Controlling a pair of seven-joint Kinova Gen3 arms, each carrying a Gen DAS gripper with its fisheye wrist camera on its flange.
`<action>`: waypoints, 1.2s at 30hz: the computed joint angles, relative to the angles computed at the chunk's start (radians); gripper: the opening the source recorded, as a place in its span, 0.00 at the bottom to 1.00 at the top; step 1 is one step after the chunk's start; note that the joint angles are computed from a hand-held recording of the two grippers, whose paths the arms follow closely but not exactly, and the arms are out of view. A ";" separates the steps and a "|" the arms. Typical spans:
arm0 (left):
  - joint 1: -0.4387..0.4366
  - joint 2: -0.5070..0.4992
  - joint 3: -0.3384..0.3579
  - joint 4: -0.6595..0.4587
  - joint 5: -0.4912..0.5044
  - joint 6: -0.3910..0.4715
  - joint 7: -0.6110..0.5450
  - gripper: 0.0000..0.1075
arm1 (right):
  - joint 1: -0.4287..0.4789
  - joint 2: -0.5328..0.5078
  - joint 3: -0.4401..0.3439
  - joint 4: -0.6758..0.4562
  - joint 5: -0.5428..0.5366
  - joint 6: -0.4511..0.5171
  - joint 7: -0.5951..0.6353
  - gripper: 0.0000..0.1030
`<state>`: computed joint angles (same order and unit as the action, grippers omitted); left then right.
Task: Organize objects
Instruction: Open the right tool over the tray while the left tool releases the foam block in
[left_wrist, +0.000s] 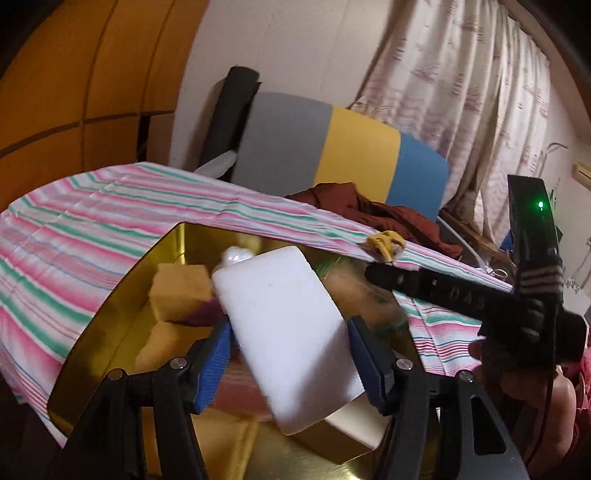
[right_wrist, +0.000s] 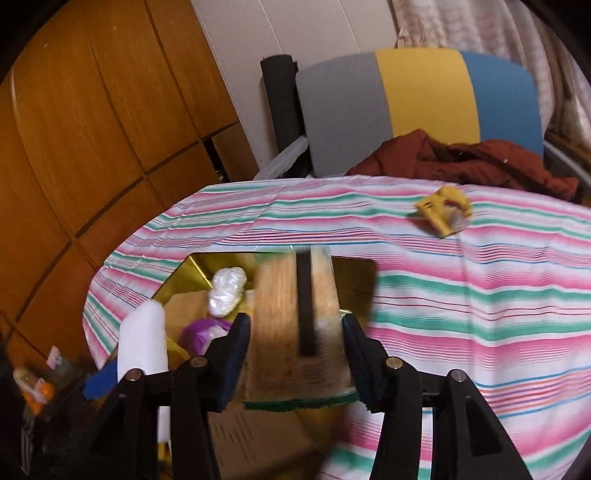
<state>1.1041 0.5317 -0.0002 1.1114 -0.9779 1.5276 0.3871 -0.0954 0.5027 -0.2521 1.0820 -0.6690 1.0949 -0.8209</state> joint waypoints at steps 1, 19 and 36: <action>0.001 -0.001 0.000 0.004 0.003 0.004 0.005 0.59 | -0.003 0.001 0.000 0.002 -0.008 -0.009 -0.003 0.74; -0.076 -0.016 0.001 -0.022 0.052 0.039 -0.069 0.67 | 0.105 -0.062 0.017 0.127 -0.168 -0.017 0.150 0.88; -0.056 -0.022 -0.005 -0.040 0.058 0.086 -0.014 0.79 | 0.142 -0.037 0.022 0.114 -0.177 -0.001 0.121 0.88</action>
<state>1.0479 0.5102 -0.0053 1.0715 -0.9200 1.6137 0.3731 0.0462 0.4657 -0.2304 1.1960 -0.8462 1.0936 -0.6997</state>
